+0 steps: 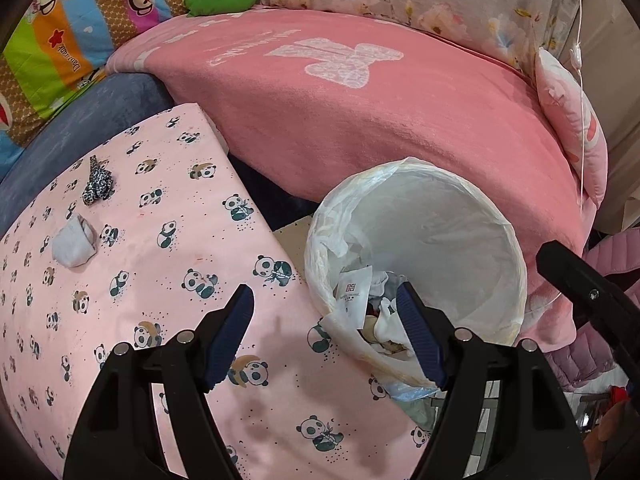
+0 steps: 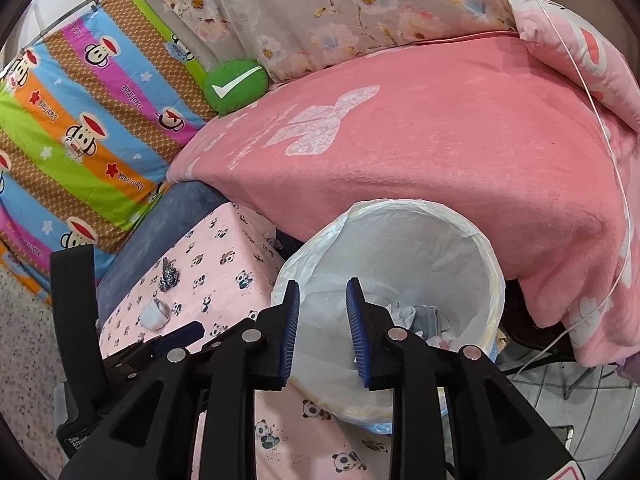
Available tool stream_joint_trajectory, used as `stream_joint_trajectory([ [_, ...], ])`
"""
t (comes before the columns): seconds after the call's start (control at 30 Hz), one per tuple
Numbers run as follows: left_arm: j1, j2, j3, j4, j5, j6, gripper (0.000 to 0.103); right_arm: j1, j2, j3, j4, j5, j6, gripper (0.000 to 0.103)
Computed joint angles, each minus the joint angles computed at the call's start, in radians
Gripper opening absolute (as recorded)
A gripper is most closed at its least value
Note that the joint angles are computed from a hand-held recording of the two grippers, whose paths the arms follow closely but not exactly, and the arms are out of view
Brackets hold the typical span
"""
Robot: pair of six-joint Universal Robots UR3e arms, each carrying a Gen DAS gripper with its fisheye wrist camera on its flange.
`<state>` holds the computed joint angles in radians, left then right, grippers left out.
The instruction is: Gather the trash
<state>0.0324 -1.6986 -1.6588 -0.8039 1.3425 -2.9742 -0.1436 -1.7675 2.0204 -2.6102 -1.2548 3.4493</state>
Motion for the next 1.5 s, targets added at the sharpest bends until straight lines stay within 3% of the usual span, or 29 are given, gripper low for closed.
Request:
stream_joint_trajectory([
  [0.57, 0.203, 0.107, -0.108, -0.013, -0.079, 0.064, 0.076, 0.222, 0.157, -0.179, 0.009, -0.127, 0.053, 0.034],
  [0.67, 0.239, 0.116, -0.121, -0.014, -0.087, 0.078, 0.08, 0.279, 0.204, -0.228, 0.01, -0.168, 0.068, 0.04],
  [0.87, 0.335, 0.116, -0.139, -0.015, -0.101, 0.105, 0.083, 0.347, 0.288, -0.323, 0.038, -0.205, 0.064, 0.043],
  [0.97, 0.389, 0.098, -0.135, -0.006, -0.092, 0.102, 0.092, 0.393, 0.369, -0.416, 0.062, -0.226, 0.056, 0.044],
  [1.27, 0.482, -0.09, 0.022, 0.006, -0.046, 0.086, 0.092, 0.501, 0.625, -0.729, 0.147, -0.273, 0.056, 0.046],
  [1.5, 0.5, -0.311, 0.261, -0.039, -0.025, 0.05, 0.092, 0.548, 0.896, -1.12, 0.289, -0.271, 0.065, 0.047],
])
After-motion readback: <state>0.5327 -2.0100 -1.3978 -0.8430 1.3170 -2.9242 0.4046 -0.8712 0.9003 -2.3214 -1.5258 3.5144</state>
